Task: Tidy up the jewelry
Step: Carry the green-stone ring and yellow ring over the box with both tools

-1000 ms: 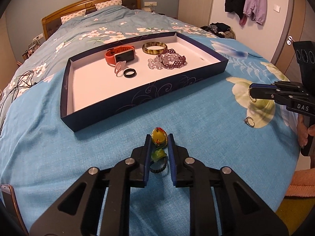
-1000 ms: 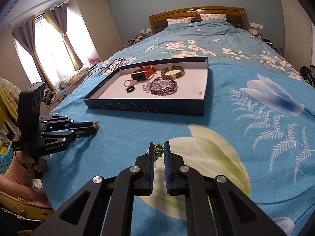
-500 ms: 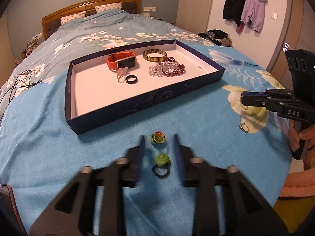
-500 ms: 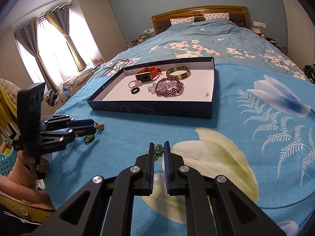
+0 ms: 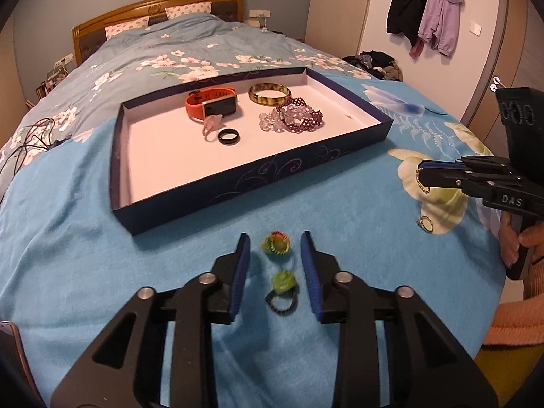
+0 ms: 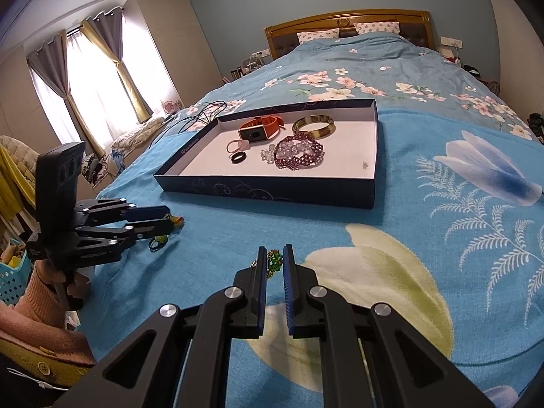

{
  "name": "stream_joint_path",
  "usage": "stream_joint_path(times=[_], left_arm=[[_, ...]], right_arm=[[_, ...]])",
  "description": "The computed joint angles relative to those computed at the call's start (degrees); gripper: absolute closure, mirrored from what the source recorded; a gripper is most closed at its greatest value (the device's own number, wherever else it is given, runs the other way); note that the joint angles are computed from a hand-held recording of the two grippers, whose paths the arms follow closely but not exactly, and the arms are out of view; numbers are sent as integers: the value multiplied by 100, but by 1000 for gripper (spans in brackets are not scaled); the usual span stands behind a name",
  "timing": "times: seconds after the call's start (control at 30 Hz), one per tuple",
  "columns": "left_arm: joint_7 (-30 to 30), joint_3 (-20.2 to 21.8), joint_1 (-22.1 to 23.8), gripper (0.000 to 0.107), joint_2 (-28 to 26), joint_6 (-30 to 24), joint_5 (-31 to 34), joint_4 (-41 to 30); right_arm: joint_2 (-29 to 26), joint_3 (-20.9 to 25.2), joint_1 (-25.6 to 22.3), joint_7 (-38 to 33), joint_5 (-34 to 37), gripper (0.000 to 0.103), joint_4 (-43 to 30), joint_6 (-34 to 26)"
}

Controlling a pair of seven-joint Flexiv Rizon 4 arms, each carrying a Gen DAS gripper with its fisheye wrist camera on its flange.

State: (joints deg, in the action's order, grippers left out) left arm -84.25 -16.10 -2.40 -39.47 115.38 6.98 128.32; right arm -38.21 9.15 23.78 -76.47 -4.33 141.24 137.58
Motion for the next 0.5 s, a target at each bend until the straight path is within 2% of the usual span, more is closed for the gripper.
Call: stream_joint_path(times=[0.07, 0.13, 0.3, 0.5], left_arm=[[8, -43, 2, 88, -27, -163, -41, -73], [-13, -67, 8, 89, -54, -199, -82, -104], [-45, -47, -12, 90, -58, -125, -106, -104], [-142, -226, 205, 90, -30, 79, 103, -27]], right_arm=[[18, 2, -2, -11, -6, 95, -1, 13], [39, 10, -26, -9, -42, 95, -19, 14], [33, 58, -174, 62, -265, 95, -90, 11], [18, 65, -224, 83, -407, 95, -182, -2]])
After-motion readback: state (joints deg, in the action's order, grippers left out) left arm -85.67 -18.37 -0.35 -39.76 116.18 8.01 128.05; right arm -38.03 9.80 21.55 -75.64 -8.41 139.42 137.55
